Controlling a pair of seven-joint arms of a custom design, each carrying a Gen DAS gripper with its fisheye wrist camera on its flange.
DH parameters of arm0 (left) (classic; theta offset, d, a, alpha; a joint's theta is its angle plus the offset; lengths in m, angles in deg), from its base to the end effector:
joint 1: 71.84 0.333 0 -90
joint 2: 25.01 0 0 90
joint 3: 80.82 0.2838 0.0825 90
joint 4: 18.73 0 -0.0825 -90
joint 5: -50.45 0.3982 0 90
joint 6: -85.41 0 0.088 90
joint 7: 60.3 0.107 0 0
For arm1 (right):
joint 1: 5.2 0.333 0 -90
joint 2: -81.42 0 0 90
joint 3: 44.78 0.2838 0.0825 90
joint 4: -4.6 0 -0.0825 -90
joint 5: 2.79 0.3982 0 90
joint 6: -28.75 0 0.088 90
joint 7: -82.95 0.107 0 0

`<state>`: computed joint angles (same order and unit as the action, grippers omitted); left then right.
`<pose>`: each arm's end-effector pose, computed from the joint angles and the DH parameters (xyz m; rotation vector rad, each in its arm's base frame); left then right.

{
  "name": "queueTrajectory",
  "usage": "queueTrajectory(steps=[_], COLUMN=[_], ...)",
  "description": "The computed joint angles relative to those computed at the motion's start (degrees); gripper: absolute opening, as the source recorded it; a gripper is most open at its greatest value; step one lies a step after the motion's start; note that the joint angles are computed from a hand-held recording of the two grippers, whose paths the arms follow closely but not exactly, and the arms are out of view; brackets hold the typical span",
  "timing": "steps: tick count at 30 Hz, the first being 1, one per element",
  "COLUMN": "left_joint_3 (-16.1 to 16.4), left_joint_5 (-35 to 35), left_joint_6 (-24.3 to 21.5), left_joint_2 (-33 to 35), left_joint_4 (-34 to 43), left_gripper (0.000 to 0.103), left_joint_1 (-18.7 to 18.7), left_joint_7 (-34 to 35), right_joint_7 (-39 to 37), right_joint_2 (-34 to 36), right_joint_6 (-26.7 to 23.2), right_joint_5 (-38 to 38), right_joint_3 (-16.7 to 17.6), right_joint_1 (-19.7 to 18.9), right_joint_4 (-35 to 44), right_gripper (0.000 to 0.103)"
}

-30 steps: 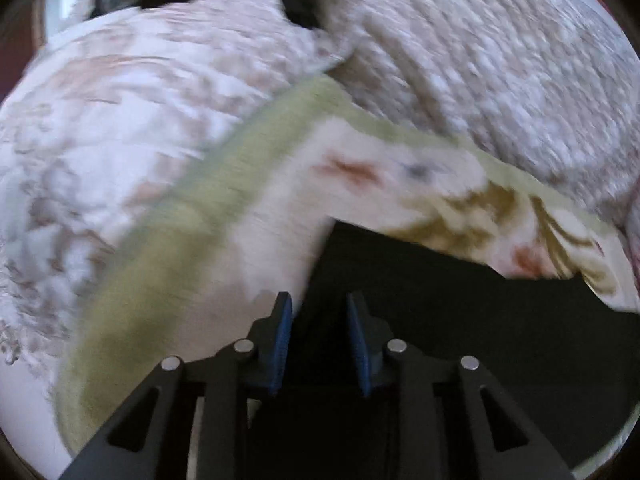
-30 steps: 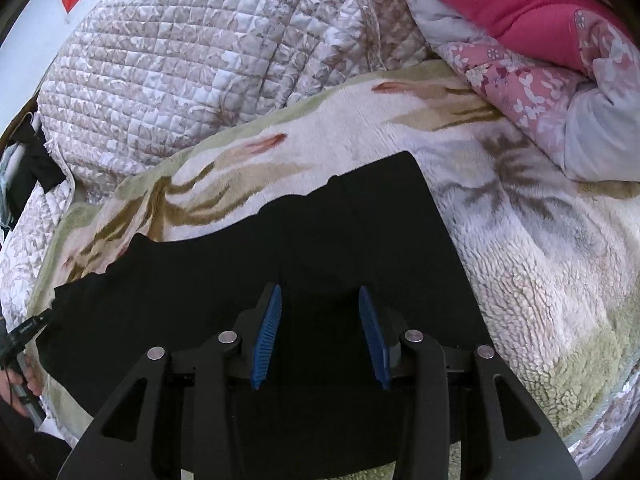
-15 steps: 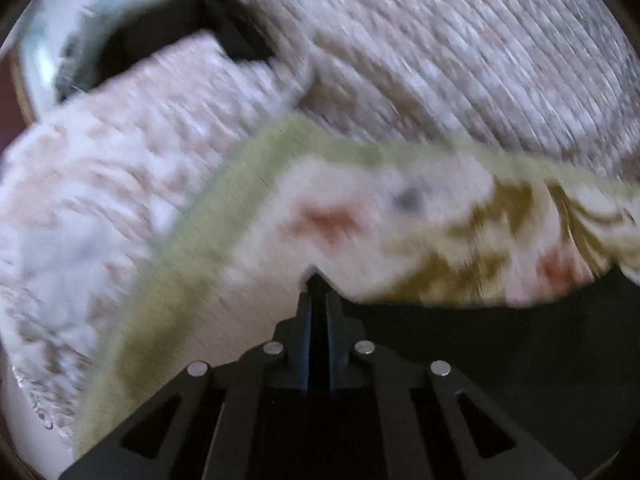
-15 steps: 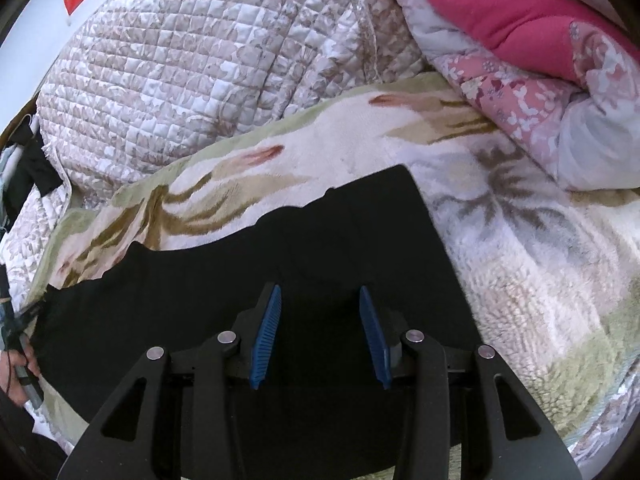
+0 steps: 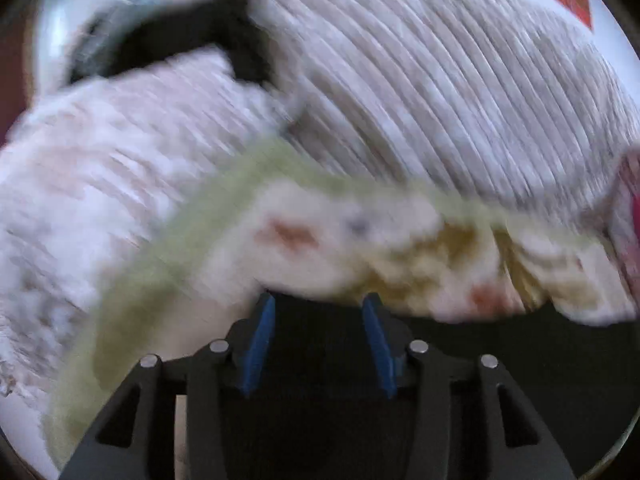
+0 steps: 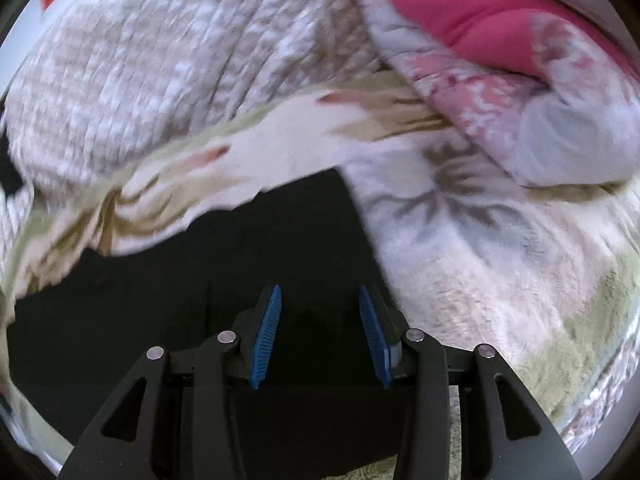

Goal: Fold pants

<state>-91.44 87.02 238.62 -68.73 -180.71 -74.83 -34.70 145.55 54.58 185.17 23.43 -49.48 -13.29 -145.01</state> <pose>0.3724 -0.1017 0.4303 -2.0390 1.3451 -0.6037 0.4408 -0.1169 0.4324 -1.7001 1.9070 -0.4910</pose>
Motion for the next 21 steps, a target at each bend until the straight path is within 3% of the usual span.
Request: queueTrajectory(steps=[2,4,5,7,9,11,13,15,17,21], left_joint_3=[1.4,0.7,0.3,-0.8,-1.0,-0.8,-2.8,-3.7,-3.2,-6.2], left_joint_5=[-2.9,-4.0,-4.3,-4.2,-4.7,-6.2,-5.1,-4.7,-6.3,-7.4], left_joint_6=[-0.9,0.3,1.4,3.2,3.0,-0.6,-2.6,-4.4,-5.1,-9.9], left_joint_2=[2.6,2.6,2.2,2.9,5.3,10.7,11.7,10.6,9.5,5.2], left_joint_4=[1.2,1.3,0.8,0.5,1.3,4.7,6.0,6.3,5.8,4.2], left_gripper=[0.049,0.049,0.049,0.051,0.052,0.052,0.052,0.052,0.052,0.052], left_joint_1=[-3.0,-4.3,-5.2,-6.5,-8.7,-9.9,-9.2,-9.6,-10.9,-14.4], left_joint_7=[2.4,1.9,1.6,1.6,3.5,5.9,4.4,2.9,1.5,-3.7], right_joint_7=[-1.2,-7.2,-9.6,-11.9,-6.7,-4.0,-4.1,-5.3,-7.8,-10.6], right_joint_2=[-2.1,-4.0,-4.6,-4.1,-0.4,1.8,0.5,-1.5,-5.2,-12.4], right_joint_6=[4.2,4.0,4.0,2.8,-0.6,-1.6,-0.5,0.7,-1.7,-6.8], right_joint_5=[1.2,6.4,7.5,7.1,1.8,1.6,2.5,1.7,1.8,0.5], right_joint_3=[-0.5,-4.8,-5.3,-4.0,0.7,0.6,-0.1,0.1,-0.8,-0.5], right_joint_1=[0.9,5.6,6.5,6.3,1.7,1.2,1.7,1.8,2.7,2.5], right_joint_4=[-1.6,-2.1,-2.4,-2.4,-0.3,1.3,1.0,-0.3,-2.5,-7.1], right_gripper=[0.042,0.042,0.043,0.045,0.044,0.044,0.044,0.045,0.045,0.045])
